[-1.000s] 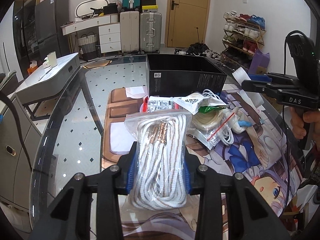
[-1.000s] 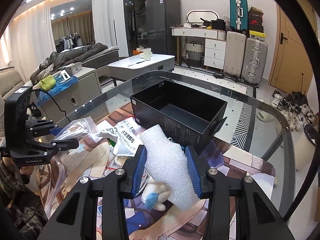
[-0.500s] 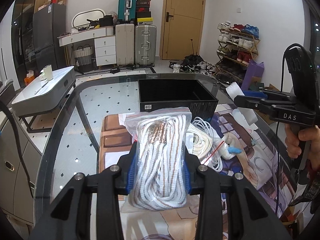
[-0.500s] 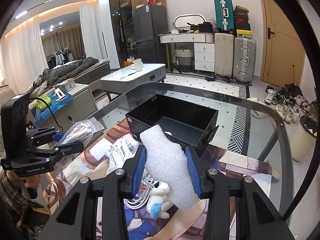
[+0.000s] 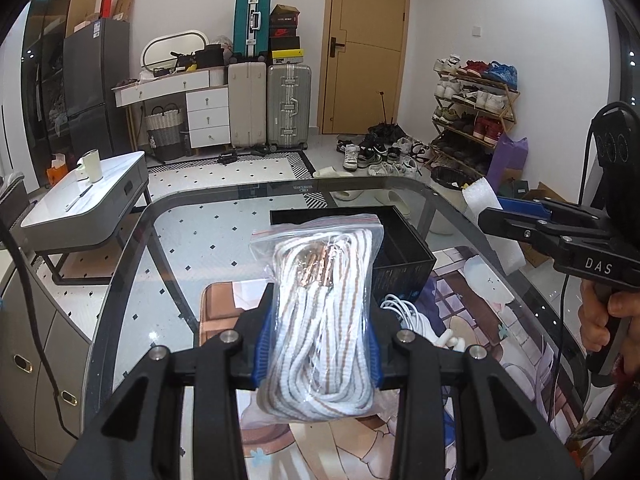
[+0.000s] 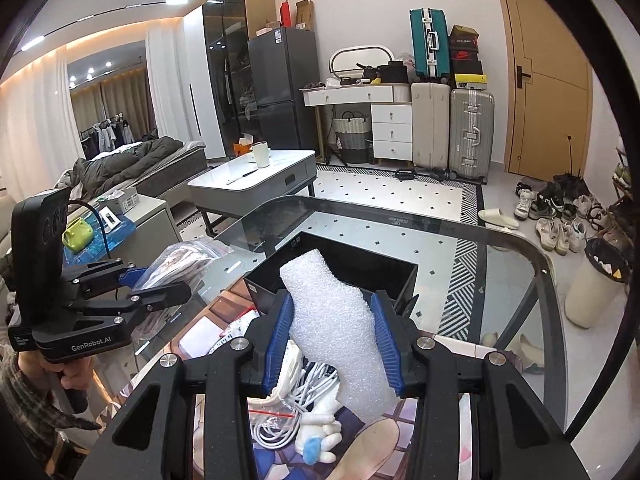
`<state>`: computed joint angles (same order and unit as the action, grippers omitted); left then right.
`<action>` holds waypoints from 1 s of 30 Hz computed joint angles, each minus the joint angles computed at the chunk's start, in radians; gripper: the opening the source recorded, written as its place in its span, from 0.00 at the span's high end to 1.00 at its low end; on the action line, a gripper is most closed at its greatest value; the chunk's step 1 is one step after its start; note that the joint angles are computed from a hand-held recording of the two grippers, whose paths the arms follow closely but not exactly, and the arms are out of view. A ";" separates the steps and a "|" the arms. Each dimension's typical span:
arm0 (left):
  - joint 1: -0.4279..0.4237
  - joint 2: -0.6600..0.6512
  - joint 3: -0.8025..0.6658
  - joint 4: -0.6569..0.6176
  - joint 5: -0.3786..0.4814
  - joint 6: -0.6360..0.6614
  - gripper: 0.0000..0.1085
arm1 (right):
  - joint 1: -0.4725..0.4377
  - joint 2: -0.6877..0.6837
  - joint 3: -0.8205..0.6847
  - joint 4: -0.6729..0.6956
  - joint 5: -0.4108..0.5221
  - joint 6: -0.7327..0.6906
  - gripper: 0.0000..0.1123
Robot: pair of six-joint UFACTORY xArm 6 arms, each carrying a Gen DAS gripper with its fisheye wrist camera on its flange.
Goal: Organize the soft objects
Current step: 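Grasp the bagged white rope with the left gripper while the right lifts the foam, then lower the foam and rope into the black box and open both grippers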
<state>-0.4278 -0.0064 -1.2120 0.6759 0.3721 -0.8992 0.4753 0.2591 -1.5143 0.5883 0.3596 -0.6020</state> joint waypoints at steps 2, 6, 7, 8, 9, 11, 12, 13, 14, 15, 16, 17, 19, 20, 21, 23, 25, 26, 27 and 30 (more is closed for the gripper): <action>-0.003 0.012 -0.021 0.000 0.004 0.013 0.67 | -0.004 -0.002 -0.012 -0.020 0.005 0.021 0.63; -0.005 0.039 -0.068 -0.022 0.012 0.052 0.67 | -0.012 0.013 -0.054 -0.055 0.026 0.061 0.63; -0.005 0.047 -0.081 -0.033 0.013 0.066 0.67 | -0.014 0.018 -0.064 -0.061 0.030 0.068 0.63; -0.004 0.054 -0.092 -0.042 0.014 0.078 0.67 | -0.015 0.023 -0.072 -0.067 0.032 0.076 0.63; -0.003 0.058 -0.099 -0.051 0.013 0.086 0.67 | -0.016 0.029 -0.083 -0.074 0.036 0.087 0.63; -0.001 0.070 -0.116 -0.070 0.016 0.103 0.67 | -0.017 0.039 -0.098 -0.081 0.039 0.098 0.63; 0.000 0.078 -0.128 -0.082 0.018 0.116 0.67 | -0.015 0.051 -0.117 -0.101 0.042 0.117 0.63; 0.002 0.088 -0.143 -0.097 0.022 0.134 0.67 | -0.017 0.060 -0.131 -0.113 0.047 0.126 0.63; 0.002 0.096 -0.156 -0.107 0.026 0.145 0.67 | -0.017 0.069 -0.146 -0.124 0.055 0.138 0.63; 0.004 0.104 -0.166 -0.115 0.030 0.155 0.67 | -0.020 0.080 -0.166 -0.130 0.068 0.145 0.63; 0.005 0.112 -0.176 -0.123 0.033 0.164 0.67 | -0.019 0.092 -0.183 -0.142 0.073 0.161 0.63; 0.006 0.119 -0.186 -0.130 0.035 0.170 0.67 | -0.019 0.097 -0.191 -0.152 0.076 0.174 0.63; 0.009 0.134 -0.207 -0.137 0.037 0.176 0.67 | -0.024 0.119 -0.226 -0.157 0.094 0.191 0.63; 0.011 0.142 -0.217 -0.145 0.037 0.184 0.67 | -0.024 0.130 -0.243 -0.160 0.099 0.199 0.63; 0.014 0.150 -0.228 -0.154 0.038 0.193 0.67 | -0.026 0.141 -0.259 -0.165 0.103 0.206 0.63; 0.017 0.166 -0.248 -0.164 0.043 0.209 0.67 | -0.024 0.161 -0.283 -0.175 0.108 0.224 0.63; 0.018 0.184 -0.273 -0.176 0.052 0.227 0.67 | -0.026 0.183 -0.313 -0.175 0.118 0.233 0.63; 0.019 0.194 -0.286 -0.180 0.057 0.234 0.67 | -0.028 0.195 -0.327 -0.176 0.124 0.237 0.63; 0.021 0.202 -0.294 -0.186 0.058 0.240 0.67 | -0.030 0.206 -0.343 -0.176 0.132 0.241 0.63; 0.025 0.234 -0.333 -0.222 0.066 0.268 0.67 | -0.034 0.232 -0.378 -0.169 0.156 0.256 0.63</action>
